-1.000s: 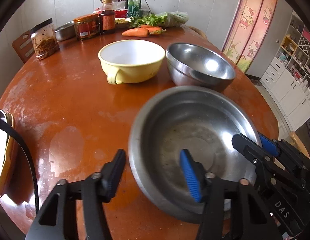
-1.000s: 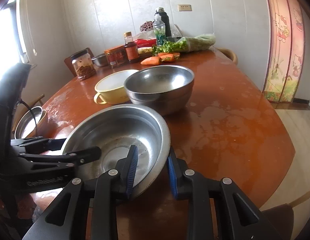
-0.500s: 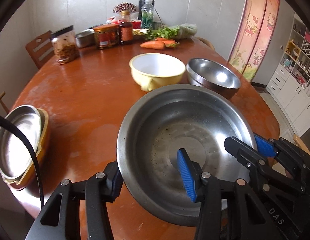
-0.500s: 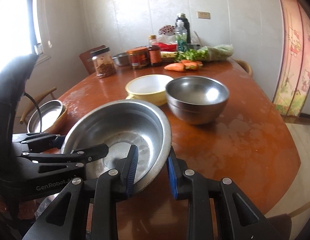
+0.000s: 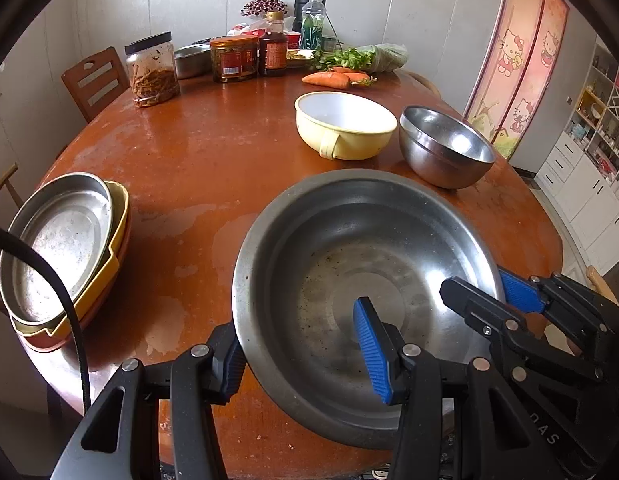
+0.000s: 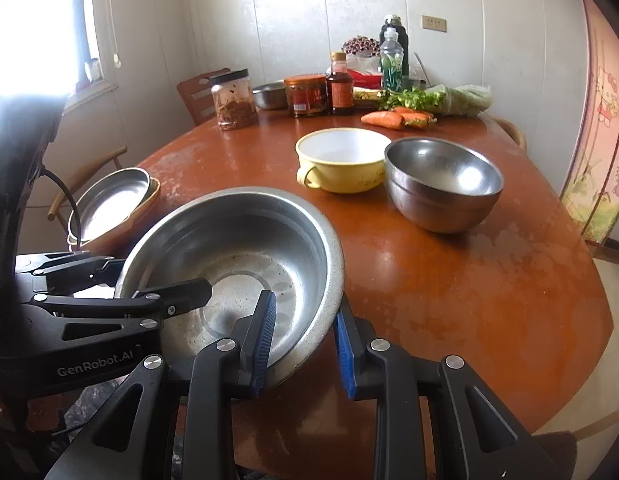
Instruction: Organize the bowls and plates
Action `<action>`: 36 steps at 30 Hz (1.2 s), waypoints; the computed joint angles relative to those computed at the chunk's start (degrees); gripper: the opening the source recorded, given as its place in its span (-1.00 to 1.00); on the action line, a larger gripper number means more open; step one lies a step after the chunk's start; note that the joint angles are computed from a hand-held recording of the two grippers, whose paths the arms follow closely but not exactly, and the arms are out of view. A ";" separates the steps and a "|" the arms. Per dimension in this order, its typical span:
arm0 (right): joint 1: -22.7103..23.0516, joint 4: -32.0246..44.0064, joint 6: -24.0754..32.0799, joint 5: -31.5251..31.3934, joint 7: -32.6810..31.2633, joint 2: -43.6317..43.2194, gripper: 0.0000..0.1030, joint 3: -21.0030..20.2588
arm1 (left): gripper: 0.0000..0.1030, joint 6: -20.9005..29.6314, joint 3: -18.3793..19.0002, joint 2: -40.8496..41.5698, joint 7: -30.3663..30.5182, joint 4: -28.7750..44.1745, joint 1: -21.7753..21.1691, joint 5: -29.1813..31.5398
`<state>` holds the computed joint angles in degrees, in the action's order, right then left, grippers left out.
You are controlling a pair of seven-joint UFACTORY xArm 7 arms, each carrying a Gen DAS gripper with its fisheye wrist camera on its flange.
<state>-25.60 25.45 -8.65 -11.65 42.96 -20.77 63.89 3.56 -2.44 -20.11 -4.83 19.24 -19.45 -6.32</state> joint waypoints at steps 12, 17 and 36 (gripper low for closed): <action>0.25 -0.69 -0.30 0.22 -0.35 1.38 -0.41 -0.86 | -0.02 -0.12 0.49 1.71 1.44 0.53 -1.37 -0.70; 0.59 -0.85 -0.50 0.88 -0.94 2.10 -0.41 -1.36 | -0.02 -0.14 0.57 2.04 1.82 0.69 -1.45 -0.97; 3.96 -1.62 -2.03 5.41 -4.80 4.67 -0.22 -4.81 | -0.02 -0.57 -0.18 2.18 1.42 0.81 -0.75 -0.65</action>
<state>-21.64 23.82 -10.68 -6.25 38.15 -16.09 59.08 2.99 -2.62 -17.93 -3.41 20.06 -20.20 -6.97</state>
